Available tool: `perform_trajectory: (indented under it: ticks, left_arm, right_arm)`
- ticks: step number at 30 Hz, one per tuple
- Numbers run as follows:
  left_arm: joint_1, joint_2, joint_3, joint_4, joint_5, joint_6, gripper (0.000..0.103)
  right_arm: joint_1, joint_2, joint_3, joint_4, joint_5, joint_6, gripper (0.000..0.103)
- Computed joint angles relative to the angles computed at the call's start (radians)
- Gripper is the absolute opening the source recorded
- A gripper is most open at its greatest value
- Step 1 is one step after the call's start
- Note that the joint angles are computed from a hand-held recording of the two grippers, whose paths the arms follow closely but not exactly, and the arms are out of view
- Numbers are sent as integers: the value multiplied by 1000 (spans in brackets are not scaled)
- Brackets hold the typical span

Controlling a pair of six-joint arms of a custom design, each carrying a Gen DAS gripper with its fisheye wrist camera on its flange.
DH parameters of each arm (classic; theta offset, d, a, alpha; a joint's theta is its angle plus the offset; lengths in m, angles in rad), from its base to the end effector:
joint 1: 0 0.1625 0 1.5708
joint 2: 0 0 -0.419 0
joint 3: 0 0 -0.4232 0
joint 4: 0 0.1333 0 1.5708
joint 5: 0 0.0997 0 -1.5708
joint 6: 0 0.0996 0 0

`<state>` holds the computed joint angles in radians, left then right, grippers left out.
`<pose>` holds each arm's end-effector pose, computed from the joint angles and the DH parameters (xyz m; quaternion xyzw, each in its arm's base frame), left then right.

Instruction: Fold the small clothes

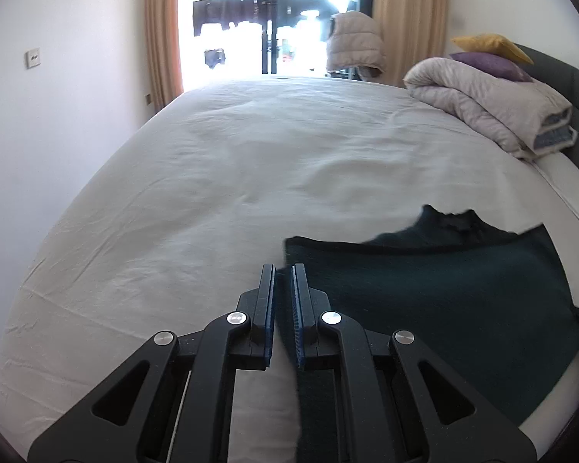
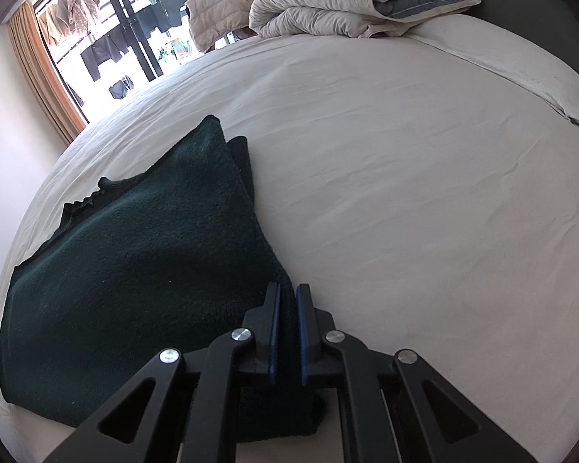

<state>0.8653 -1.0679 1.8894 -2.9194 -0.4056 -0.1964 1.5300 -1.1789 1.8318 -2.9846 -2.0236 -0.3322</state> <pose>-0.2154 -0.5996 0.2360 0.0643 0.8163 -0.4273 0.3833 0.0640 -0.6333 0.2965 0.0489 -0.9073 0.3169 0.2719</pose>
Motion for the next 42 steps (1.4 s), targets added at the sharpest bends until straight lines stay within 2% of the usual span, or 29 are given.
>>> perform_trajectory:
  ticks: [2, 3, 4, 5, 7, 8, 10, 12, 15, 18, 20, 24, 26, 27, 29, 30, 33, 35, 36, 37, 39, 41, 42]
  left_arm:
    - [-26, 14, 18, -10, -19, 11, 8]
    - [-35, 15, 29, 6, -38, -9, 8]
    - [-42, 17, 40, 29, -52, -35, 8]
    - [-48, 20, 50, 53, -58, -64, 8]
    - [-60, 33, 69, 79, -66, -110, 8]
    - [-65, 42, 74, 100, -69, -137, 8]
    - [-72, 54, 85, 135, -79, -198, 8]
    - [-77, 68, 90, 217, -53, -275, 8]
    - [-81, 63, 124, 192, -54, -295, 8]
    - [-83, 40, 145, 225, -54, -289, 8]
    - [-83, 28, 159, 232, -51, -277, 8]
    - [-79, 11, 172, 235, -55, -285, 8]
    - [-80, 8, 169, 260, -49, -293, 8]
    - [-83, 5, 172, 276, -47, -304, 8]
    - [-85, -2, 178, 289, -50, -318, 8]
    - [-85, -7, 182, 292, -55, -326, 8]
    - [-85, -16, 185, 302, -61, -340, 8]
    - [-87, -15, 185, 313, -55, -347, 8]
    - [-87, -15, 184, 314, -54, -349, 8]
    - [-86, -13, 183, 312, -54, -350, 8]
    - [-85, -14, 184, 305, -59, -349, 8]
    - [-82, -16, 184, 297, -66, -347, 8]
    - [-81, -15, 184, 292, -68, -345, 8]
  right_arm:
    - [-1, -9, 4, 3, 1, 39, 12]
    - [5, -16, 9, -4, -8, 62, 19]
    - [12, -27, 19, -22, -15, 82, 30]
    - [17, -44, 39, -63, 4, 85, 36]
    - [24, -74, 74, -124, 97, 39, 38]
    - [28, -85, 80, -103, 151, 21, 38]
    - [21, -103, 80, 8, 314, 23, 38]
    - [10, -96, 71, 143, 470, 32, 37]
    - [18, -47, 57, 296, 569, -29, 37]
    - [13, 0, 49, 343, 540, -35, 37]
    - [-10, -7, 61, 317, 573, -31, 25]
    - [-53, -44, 67, 265, 539, 34, 14]
    - [-89, -67, 68, 249, 544, 55, 0]
    - [-102, -79, 73, 219, 516, 79, 0]
    - [-149, -109, 81, 191, 556, 132, 0]
    - [-162, -118, 83, 172, 553, 155, 0]
    - [-154, -141, 90, 119, 478, 171, 0]
    - [-120, -148, 104, 81, 439, 152, 8]
    - [-97, -148, 111, 67, 430, 127, 25]
    - [-73, -144, 116, 60, 429, 102, 35]
    - [-36, -128, 115, 78, 462, 62, 41]
    - [-9, -103, 99, 116, 496, 26, 52]
    - [3, -87, 91, 135, 506, 16, 52]
